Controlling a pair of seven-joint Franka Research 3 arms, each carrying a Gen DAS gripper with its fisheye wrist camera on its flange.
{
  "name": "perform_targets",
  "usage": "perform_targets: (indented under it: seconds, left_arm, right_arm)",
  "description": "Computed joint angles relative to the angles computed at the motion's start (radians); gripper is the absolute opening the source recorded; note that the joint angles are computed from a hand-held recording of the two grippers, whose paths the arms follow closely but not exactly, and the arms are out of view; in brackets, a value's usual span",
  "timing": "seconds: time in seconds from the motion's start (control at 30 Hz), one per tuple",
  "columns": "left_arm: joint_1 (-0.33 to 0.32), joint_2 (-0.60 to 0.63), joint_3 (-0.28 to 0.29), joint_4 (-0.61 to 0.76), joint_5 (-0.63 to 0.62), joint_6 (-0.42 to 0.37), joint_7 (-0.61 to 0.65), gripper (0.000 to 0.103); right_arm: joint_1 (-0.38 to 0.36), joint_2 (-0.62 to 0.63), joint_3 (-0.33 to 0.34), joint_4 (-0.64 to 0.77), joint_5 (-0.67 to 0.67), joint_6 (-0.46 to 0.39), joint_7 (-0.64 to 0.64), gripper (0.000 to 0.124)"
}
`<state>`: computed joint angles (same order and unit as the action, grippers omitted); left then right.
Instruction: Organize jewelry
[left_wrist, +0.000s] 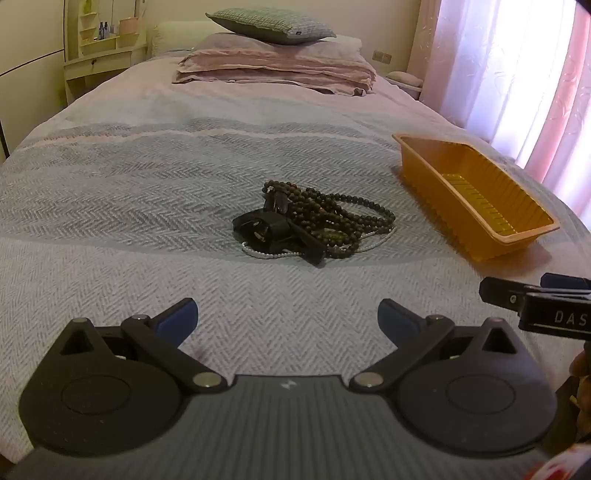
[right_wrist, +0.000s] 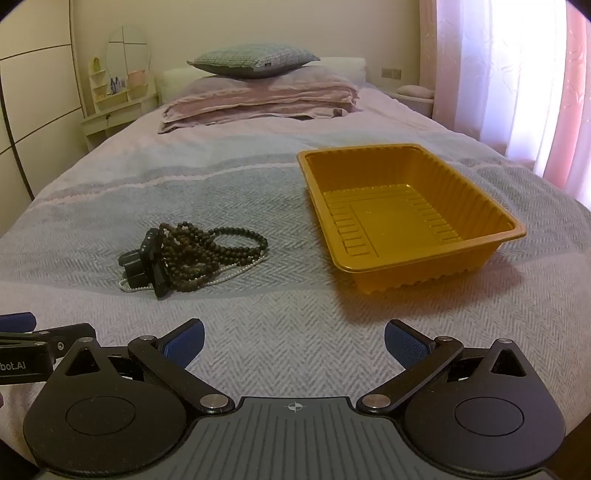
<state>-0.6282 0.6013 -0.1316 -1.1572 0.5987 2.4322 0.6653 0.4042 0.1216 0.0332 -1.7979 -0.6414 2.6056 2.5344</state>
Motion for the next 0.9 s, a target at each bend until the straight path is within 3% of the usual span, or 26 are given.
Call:
perform_targets:
  seconds: [0.9]
  left_arm:
    - [0.001, 0.001, -0.001, -0.004, -0.005, 0.006, -0.003, 0.103]
  right_arm:
    - [-0.004, -0.008, 0.003, -0.013, 0.006, 0.003, 0.000, 0.103]
